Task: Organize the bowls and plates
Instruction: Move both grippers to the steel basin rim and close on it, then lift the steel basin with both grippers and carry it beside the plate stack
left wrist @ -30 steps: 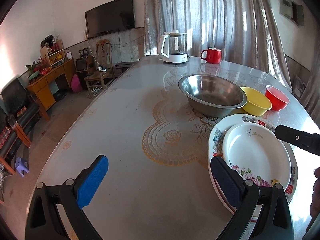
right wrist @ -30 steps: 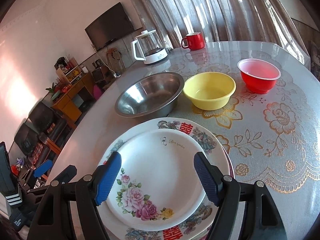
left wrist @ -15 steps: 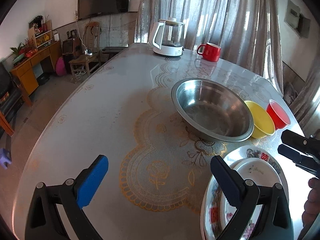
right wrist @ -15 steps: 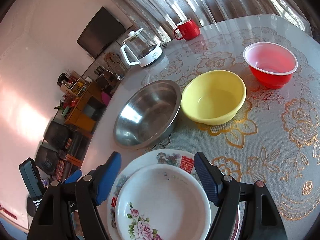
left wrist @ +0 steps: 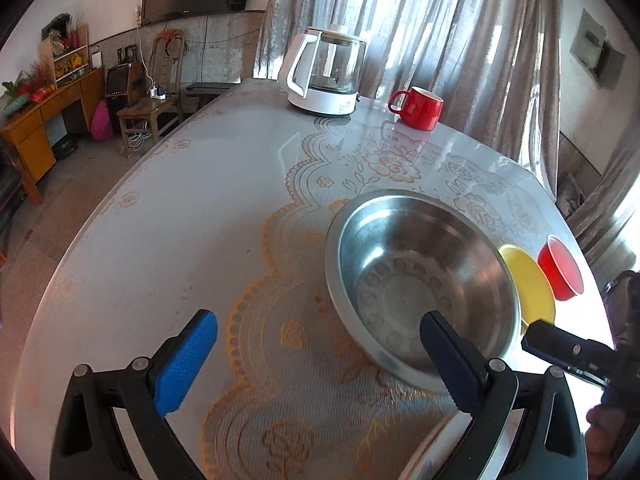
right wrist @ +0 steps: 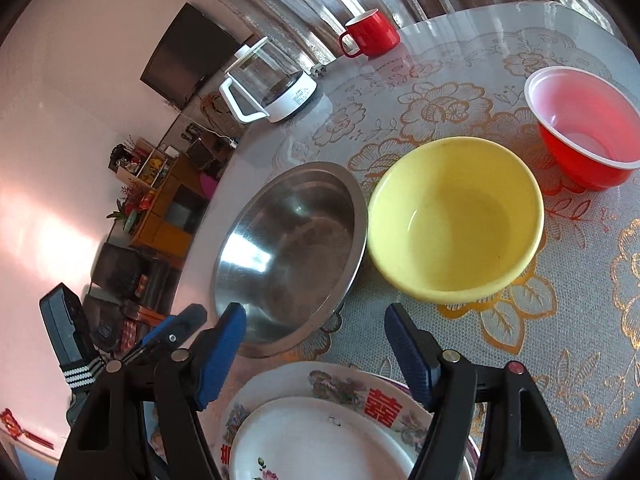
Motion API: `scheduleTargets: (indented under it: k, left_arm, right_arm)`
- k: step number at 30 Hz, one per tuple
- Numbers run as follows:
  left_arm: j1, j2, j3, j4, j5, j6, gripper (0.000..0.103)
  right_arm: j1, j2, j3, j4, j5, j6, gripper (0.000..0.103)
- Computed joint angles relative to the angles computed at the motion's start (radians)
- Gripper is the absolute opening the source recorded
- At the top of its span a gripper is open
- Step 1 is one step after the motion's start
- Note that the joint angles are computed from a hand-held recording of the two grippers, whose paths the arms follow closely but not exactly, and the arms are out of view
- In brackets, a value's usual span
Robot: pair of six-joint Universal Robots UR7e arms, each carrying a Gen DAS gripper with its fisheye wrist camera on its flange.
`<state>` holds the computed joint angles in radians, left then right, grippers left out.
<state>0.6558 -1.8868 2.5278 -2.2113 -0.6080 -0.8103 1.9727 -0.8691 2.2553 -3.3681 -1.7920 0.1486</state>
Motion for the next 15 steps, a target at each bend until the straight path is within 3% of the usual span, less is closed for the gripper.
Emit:
scheduleTargets:
  k: [3,8,10,13,15]
  left_arm:
    - [0.056,0.068,-0.019,-0.106,-0.028,0.083,0.078]
    - [0.136,0.147,-0.044,-0.240,-0.117,0.183,0.043]
    - [0.157,0.160,-0.046,-0.262,-0.144,0.194,0.031]
    - [0.150,0.163,-0.025,-0.319,-0.166,0.231,0.024]
    - [0.126,0.160,-0.012,-0.307,-0.145,0.227,0.023]
  right_arm:
    - [-0.010,0.018,-0.021,0.016,-0.005,0.006,0.062]
    - [-0.004,0.048,-0.059,0.055,-0.042,0.000,0.035]
    - [-0.002,0.056,-0.069,0.070,-0.048,-0.006,0.031]
    - [0.005,0.068,-0.085,0.091,-0.061,-0.018,0.029]
    - [0.021,0.075,-0.096,0.104,-0.084,-0.036,0.026]
